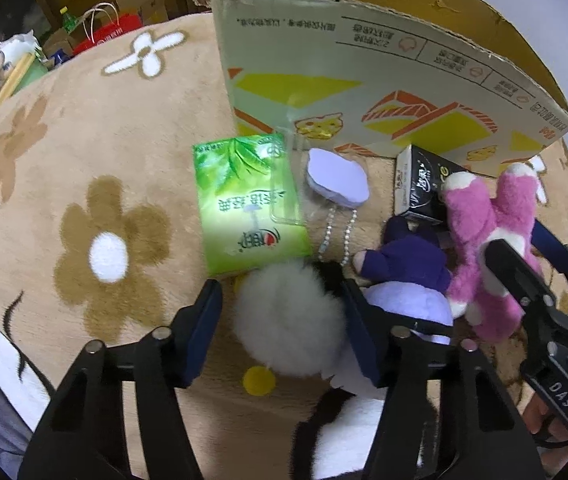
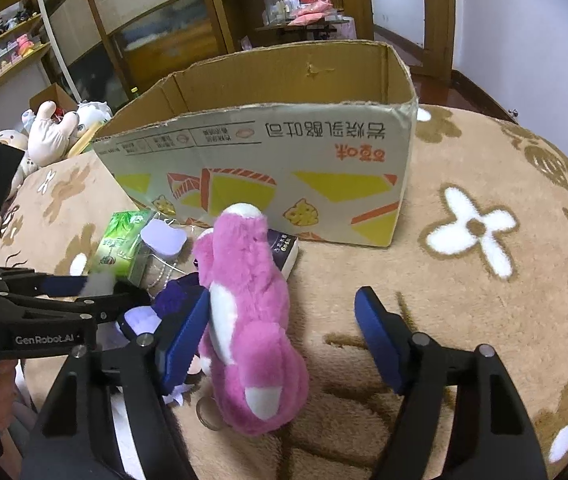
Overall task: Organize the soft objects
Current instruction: 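Grasp the white pompom plush with the left tool while the right tool grasps the pink bunny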
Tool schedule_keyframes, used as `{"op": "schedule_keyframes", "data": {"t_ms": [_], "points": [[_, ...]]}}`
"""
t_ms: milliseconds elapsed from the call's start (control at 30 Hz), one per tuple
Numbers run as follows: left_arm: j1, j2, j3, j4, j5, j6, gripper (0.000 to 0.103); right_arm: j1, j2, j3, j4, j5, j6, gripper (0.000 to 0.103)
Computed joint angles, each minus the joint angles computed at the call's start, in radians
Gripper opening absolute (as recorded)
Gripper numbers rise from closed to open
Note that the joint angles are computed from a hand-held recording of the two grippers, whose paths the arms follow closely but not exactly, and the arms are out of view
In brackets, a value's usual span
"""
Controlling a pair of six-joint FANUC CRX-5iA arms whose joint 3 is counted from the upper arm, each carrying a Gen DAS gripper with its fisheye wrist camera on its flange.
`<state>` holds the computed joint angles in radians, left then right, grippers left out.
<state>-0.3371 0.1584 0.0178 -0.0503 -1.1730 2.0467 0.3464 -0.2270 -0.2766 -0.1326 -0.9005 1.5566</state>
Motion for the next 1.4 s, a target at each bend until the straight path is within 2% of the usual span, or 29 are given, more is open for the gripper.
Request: {"op": "schedule_keyframes", "data": {"t_ms": [200,300,367,567,967,1233,1400], "points": [[0.019,-0.002,-0.032,0.042,0.029,-0.012,0.053,-0.01,0.02,0.023,-0.041,-0.032,0.036,0.065],[0.041,-0.005,-0.056,0.089,0.05,-0.033,0.046,-0.019,0.03,0.043,-0.078,-0.061,0.072,0.054],[0.042,-0.006,-0.062,0.096,0.057,-0.042,0.04,-0.023,0.035,0.055,-0.102,-0.078,0.097,0.039],[0.03,-0.019,-0.07,0.081,0.067,-0.033,0.034,-0.001,0.026,0.04,-0.072,-0.065,0.086,0.035],[-0.08,-0.084,-0.036,-0.067,0.037,0.098,0.031,0.053,-0.058,-0.049,0.088,0.006,-0.026,0.034],[-0.178,-0.147,0.002,-0.222,0.017,0.215,0.031,0.056,-0.111,-0.082,0.144,0.045,-0.08,0.034],[-0.259,-0.188,0.025,-0.36,0.0,0.309,0.031,0.072,-0.156,-0.104,0.191,0.068,-0.117,0.034]]}}
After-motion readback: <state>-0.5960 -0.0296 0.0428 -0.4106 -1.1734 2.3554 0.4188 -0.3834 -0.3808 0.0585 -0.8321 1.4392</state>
